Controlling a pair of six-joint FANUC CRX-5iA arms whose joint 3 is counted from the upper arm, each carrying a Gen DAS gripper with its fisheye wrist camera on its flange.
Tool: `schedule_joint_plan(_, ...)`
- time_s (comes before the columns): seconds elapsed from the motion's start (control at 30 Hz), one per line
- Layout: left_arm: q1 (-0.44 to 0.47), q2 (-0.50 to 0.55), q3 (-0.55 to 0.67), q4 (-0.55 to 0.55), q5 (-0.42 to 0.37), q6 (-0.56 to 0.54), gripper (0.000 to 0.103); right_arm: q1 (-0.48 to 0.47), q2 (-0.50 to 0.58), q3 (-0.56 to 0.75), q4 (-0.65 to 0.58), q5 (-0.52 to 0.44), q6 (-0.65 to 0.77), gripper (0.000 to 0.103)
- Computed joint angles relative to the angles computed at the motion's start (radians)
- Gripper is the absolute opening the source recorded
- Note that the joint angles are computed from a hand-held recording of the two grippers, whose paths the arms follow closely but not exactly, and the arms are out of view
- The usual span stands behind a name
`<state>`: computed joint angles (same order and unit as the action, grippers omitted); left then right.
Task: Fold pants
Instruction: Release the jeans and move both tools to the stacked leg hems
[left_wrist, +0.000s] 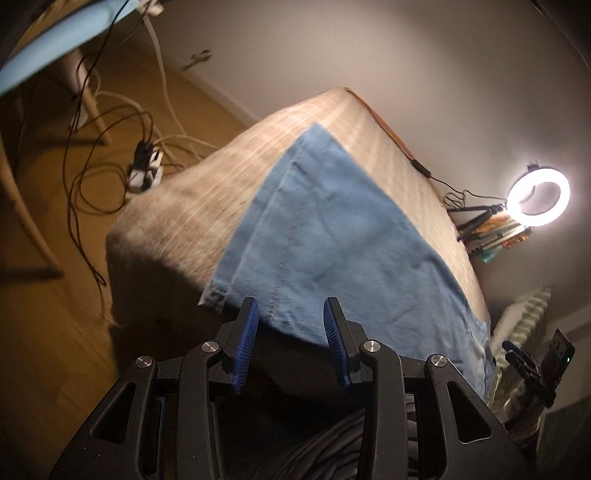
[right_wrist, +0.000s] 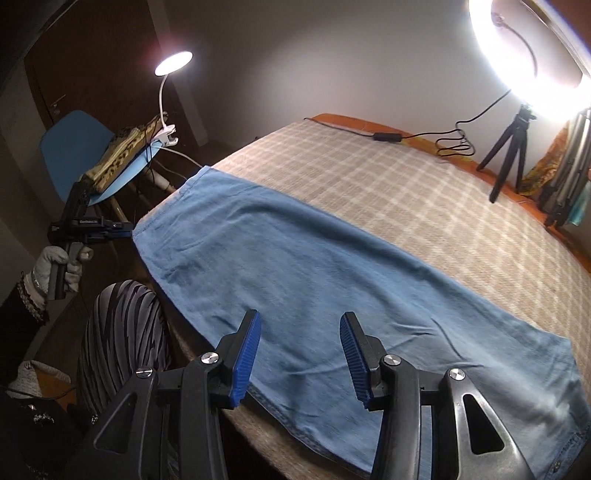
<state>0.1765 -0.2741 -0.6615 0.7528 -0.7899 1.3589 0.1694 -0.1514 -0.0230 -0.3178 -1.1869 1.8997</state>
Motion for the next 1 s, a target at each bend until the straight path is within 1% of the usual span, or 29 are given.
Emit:
schedule_joint_plan(0.1,0.001,-0.031,-0.070,0.101,0.058,-0.040,0.035,0.040,0.014,-0.012,0.015,0.014,-0.017,0.046)
schedule_joint_plan(0.23,0.015,-0.087,-0.108,0.077,0.084,0.009,0.035,0.071,0.031,-0.016,0.014,0.007,-0.022,0.046)
schedule_joint_plan(0.27,0.019,-0.101,-0.125,0.099,0.088,0.001,0.035,0.075,0.035,-0.015,0.012,0.004,-0.021,0.046)
schedule_joint_plan(0.33,0.016,-0.130,-0.173,0.183,0.116,-0.044,0.035,0.084,0.044,-0.015,0.014,0.002,-0.020,0.047)
schedule_joint_plan(0.47,0.005,-0.103,-0.168,0.199,0.130,-0.055,0.035,0.098,0.083,0.019,0.004,-0.008,-0.029,0.052)
schedule_joint_plan(0.57,-0.024,-0.071,-0.169,0.255,0.160,-0.085,0.035,0.118,0.118,0.062,-0.006,-0.008,-0.019,0.052)
schedule_joint_plan(0.6,-0.032,-0.068,-0.168,0.258,0.173,-0.090,0.035,0.129,0.136,0.084,-0.006,-0.008,-0.016,0.052)
schedule_joint_plan(0.67,-0.048,-0.062,-0.152,0.218,0.198,-0.076,0.035,0.154,0.163,0.115,0.004,0.004,-0.020,0.052)
schedule_joint_plan(0.7,-0.055,-0.060,-0.142,0.191,0.209,-0.068,0.032,0.162,0.178,0.133,0.004,0.004,-0.019,0.053)
schedule_joint_plan(0.73,-0.063,-0.059,-0.136,0.170,0.223,-0.065,0.032,0.171,0.196,0.154,0.003,0.000,-0.016,0.053)
schedule_joint_plan(0.77,-0.069,-0.060,-0.131,0.145,0.240,-0.059,0.026,0.184,0.218,0.177,0.006,0.000,-0.015,0.053)
schedule_joint_plan(0.8,-0.081,-0.067,-0.144,0.162,0.273,-0.079,0.010,0.196,0.233,0.192,0.013,0.003,-0.018,0.053)
schedule_joint_plan(0.83,-0.097,-0.076,-0.168,0.219,0.307,-0.128,0.006,0.206,0.252,0.210,0.016,0.004,-0.021,0.053)
schedule_joint_plan(0.87,-0.112,-0.087,-0.192,0.274,0.338,-0.168,0.007,0.216,0.272,0.228,0.016,0.003,-0.025,0.053)
schedule_joint_plan(0.9,-0.120,-0.095,-0.204,0.297,0.355,-0.184,0.007,0.226,0.286,0.241,0.014,0.004,-0.029,0.053)
schedule_joint_plan(1.0,-0.127,-0.122,-0.235,0.316,0.381,-0.203,0.007,0.252,0.313,0.258,0.007,-0.005,-0.020,0.053)
